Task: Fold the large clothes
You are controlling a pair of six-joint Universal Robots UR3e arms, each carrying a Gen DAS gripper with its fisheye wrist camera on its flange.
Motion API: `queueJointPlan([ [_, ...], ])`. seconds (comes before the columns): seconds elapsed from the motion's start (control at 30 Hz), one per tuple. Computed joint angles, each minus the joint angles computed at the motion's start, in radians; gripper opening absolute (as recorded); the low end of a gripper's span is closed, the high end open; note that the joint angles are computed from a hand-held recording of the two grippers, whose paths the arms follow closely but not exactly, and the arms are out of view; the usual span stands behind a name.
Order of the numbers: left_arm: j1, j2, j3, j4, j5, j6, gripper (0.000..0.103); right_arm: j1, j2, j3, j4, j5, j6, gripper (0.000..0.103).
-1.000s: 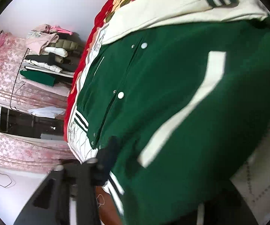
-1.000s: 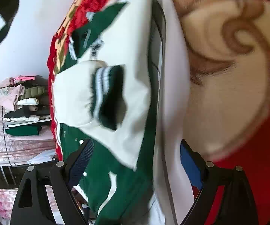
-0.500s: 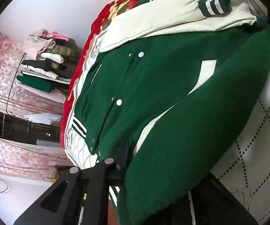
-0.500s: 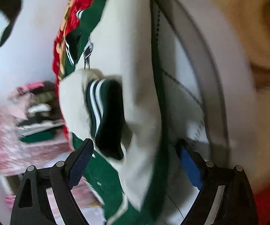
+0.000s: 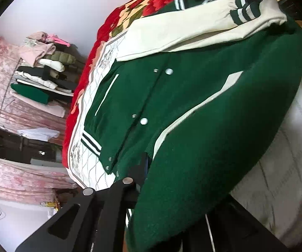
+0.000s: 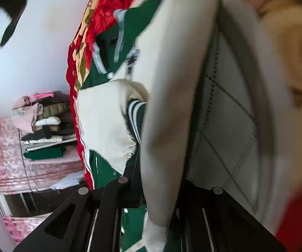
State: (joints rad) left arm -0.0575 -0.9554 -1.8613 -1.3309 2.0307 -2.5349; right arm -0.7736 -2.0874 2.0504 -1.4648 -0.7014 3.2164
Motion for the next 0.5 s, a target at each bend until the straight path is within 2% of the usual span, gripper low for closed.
queueJointPlan([
  [0.07, 0.107, 0.049, 0.141, -0.191, -0.114, 0.106, 0.006, -0.088, -0.058, -0.176, 0.33, -0.056, -0.129, 0.011],
  [0.13, 0.257, 0.056, 0.3, -0.367, -0.241, 0.238, 0.006, -0.158, -0.04, -0.386, 0.598, -0.127, -0.217, 0.011],
  [0.2, 0.419, 0.016, 0.47, -0.521, -0.365, 0.376, 0.006, -0.136, 0.03, -0.595, 0.719, -0.184, -0.188, 0.011],
  [0.3, 0.577, -0.139, 0.689, -0.656, -0.482, 0.493, 0.009, 0.068, 0.215, -0.909, 0.682, -0.257, 0.015, 0.011],
  [0.43, 0.619, -0.429, 0.898, -0.658, -0.506, 0.447, 0.013, 0.404, 0.583, -1.328, 0.537, -0.328, 0.352, 0.012],
  [0.5, 0.635, -0.599, 1.022, -0.647, -0.524, 0.402, 0.013, 0.522, 0.774, -1.538, 0.472, -0.363, 0.46, 0.012],
])
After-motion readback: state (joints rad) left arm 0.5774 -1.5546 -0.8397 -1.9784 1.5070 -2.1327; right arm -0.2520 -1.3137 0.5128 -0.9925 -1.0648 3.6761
